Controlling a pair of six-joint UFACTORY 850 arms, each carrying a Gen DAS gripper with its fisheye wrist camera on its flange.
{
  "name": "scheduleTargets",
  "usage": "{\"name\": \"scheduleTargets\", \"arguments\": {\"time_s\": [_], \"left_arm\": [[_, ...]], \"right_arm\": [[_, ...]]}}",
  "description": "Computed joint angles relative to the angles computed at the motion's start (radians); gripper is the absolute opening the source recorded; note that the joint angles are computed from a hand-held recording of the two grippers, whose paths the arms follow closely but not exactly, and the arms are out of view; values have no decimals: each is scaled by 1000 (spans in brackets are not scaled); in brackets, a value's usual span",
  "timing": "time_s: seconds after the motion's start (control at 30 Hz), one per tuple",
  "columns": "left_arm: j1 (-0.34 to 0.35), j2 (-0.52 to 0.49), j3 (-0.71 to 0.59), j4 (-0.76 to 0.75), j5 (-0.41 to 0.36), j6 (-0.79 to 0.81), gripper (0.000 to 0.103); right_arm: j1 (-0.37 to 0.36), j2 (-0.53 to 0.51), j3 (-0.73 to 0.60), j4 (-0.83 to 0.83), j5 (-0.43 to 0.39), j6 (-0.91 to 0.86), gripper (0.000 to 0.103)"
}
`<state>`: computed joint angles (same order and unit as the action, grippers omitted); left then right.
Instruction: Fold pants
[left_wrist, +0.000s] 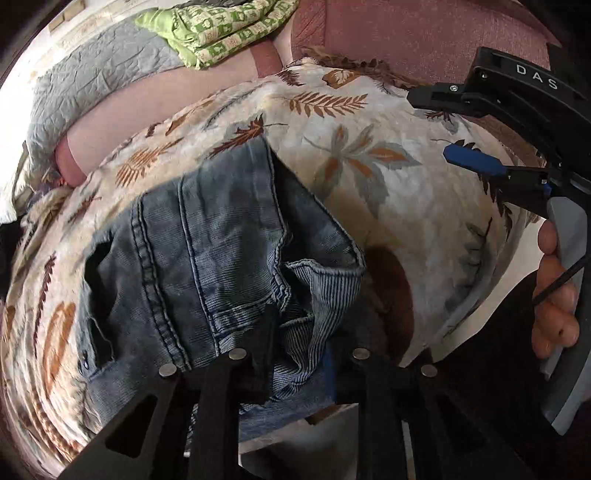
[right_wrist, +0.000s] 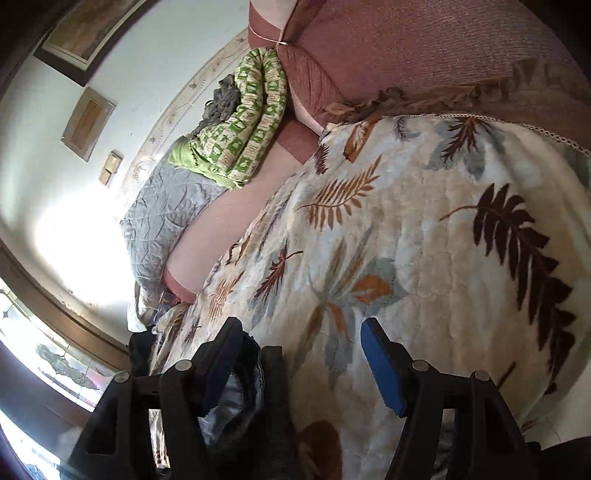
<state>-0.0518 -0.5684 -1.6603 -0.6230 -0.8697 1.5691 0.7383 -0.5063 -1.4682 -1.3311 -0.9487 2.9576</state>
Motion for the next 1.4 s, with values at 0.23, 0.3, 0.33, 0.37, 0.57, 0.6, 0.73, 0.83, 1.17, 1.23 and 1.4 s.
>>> {"name": "scheduleTargets", "arguments": {"time_s": [0.23, 0.3, 0.33, 0.37, 0.57, 0.6, 0.73, 0.83, 1.17, 1.23, 1.4], "left_arm": [[114, 12, -89, -228, -211, 146, 70], [128, -4, -131, -255, -163, 145, 72], [131, -14, -148, -255, -138, 135, 72], [134, -34, -177, -246, -100, 107, 72], [110, -194, -397, -26, 118, -240, 72], [104, -222, -434, 7, 142, -282, 71], [76, -335, -594, 154, 166, -451, 72], [43, -462, -780, 285, 111, -601, 71], [22, -325, -474, 267, 317, -464, 72], [34, -329, -494, 258, 268, -470, 72], [64, -238, -331, 146, 323, -303, 72]], "right_arm": [[-16, -37, -58, 13, 53, -109, 70], [-18, -58, -91, 10, 64, -146, 70], [-19, -70, -111, 12, 72, -176, 70], [-21, -84, -135, 10, 87, -213, 70], [-54, -184, -320, -17, 225, -459, 68], [-63, -216, -381, 17, 241, -558, 63], [-110, -330, -587, 188, 310, -816, 53], [-142, -400, -686, 365, 318, -950, 53], [-154, -309, -457, 521, 405, -958, 50], [-129, -322, -480, 537, 345, -1006, 50], [-64, -377, -577, 577, 159, -1123, 52]]}}
